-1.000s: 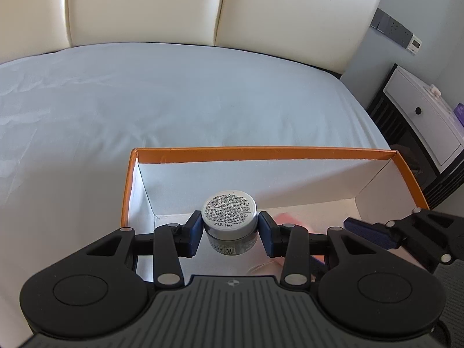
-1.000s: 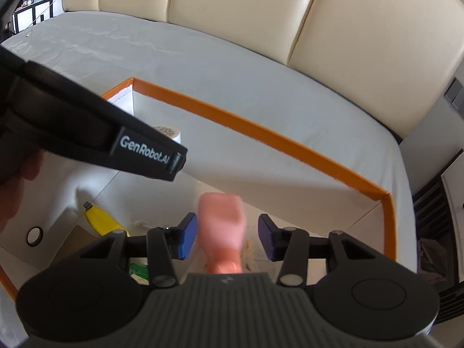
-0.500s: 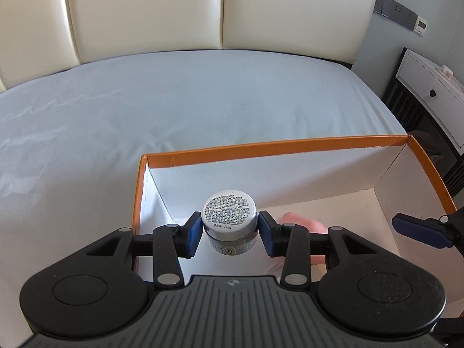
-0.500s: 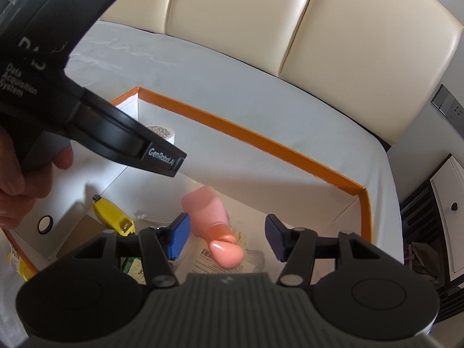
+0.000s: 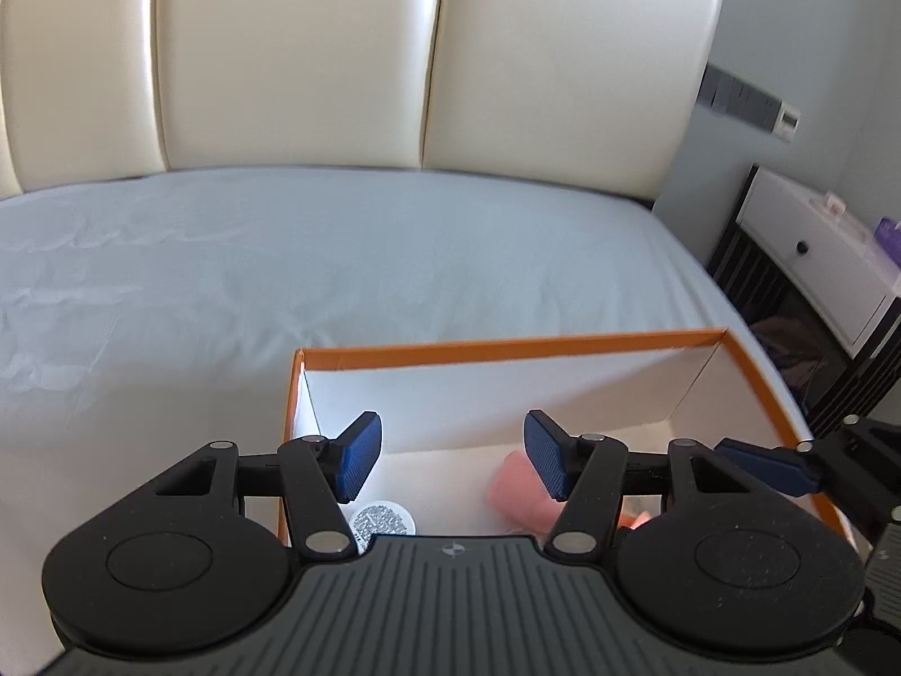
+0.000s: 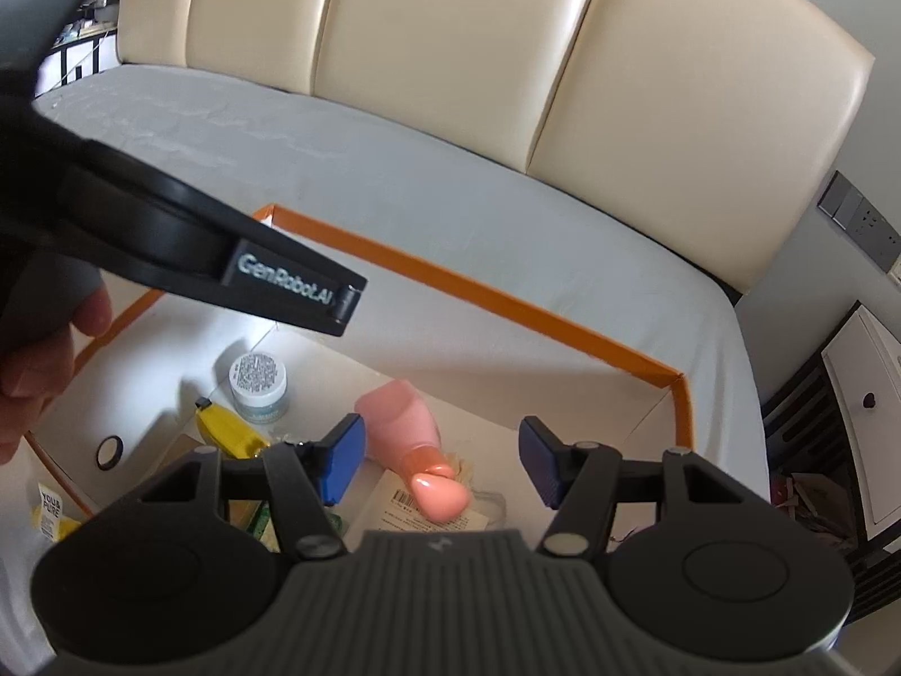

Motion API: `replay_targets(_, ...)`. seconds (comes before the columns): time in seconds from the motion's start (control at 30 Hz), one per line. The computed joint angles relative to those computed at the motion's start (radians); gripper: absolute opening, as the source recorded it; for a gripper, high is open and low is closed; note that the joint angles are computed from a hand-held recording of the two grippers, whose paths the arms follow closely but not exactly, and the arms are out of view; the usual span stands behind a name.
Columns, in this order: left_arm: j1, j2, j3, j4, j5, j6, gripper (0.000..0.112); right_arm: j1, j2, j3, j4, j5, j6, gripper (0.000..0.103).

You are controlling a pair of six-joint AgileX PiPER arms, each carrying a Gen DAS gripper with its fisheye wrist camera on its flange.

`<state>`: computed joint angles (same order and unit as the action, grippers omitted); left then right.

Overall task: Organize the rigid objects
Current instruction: 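Withdraw both grippers toward the yellow bottle and gold compact beside the box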

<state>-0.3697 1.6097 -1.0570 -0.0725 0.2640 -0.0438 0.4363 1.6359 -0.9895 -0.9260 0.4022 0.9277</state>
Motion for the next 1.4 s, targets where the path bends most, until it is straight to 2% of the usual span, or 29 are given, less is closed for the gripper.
replay_targets(0.23,-0.020,-0.162,0.114,0.038,-0.054,-0.056,0.069,0.055,-0.129,0.079,-0.123,0.020,0.196,0.061)
replay_targets(0.4,0.009,-0.274,0.191,-0.206,-0.034,0.173,0.069,0.123,-0.219,0.140,-0.190,0.048,0.348,0.061)
replay_targets(0.47,0.023,-0.318,0.225,-0.257,-0.026,0.218,0.069,0.157,-0.252,0.164,-0.201,0.064,0.396,0.061)
replay_targets(0.63,0.041,-0.422,0.325,-0.184,-0.028,0.147,0.069,0.253,-0.313,0.234,-0.245,0.111,0.540,0.061)
replay_targets(0.73,0.075,-0.474,0.391,-0.295,-0.018,0.247,0.069,0.323,-0.321,0.268,-0.271,0.164,0.637,0.061)
replay_targets(0.8,0.089,-0.505,0.438,-0.329,-0.011,0.266,0.069,0.354,-0.328,0.292,-0.269,0.179,0.688,0.062)
replay_targets(0.9,0.119,-0.533,0.499,-0.452,0.003,0.388,0.069,0.401,-0.341,0.325,-0.262,0.202,0.740,0.061)
replay_targets(1.03,0.183,-0.576,0.582,-0.678,0.022,0.607,0.069,0.481,-0.313,0.353,-0.308,0.247,0.858,0.061)
replay_targets(1.1,0.238,-0.593,0.626,-0.811,0.044,0.753,0.069,0.499,-0.302,0.364,-0.307,0.241,0.886,0.061)
replay_targets(1.23,0.356,-0.613,0.695,-0.974,0.091,0.944,0.069,0.556,-0.272,0.391,-0.298,0.245,0.961,0.061)
replay_targets(1.3,0.417,-0.610,0.712,-0.995,0.123,0.992,0.069,0.551,-0.239,0.393,-0.304,0.217,0.974,0.061)
replay_targets(1.4,0.455,-0.584,0.715,-0.930,0.133,0.946,0.069,0.537,-0.189,0.390,-0.308,0.168,0.984,0.061)
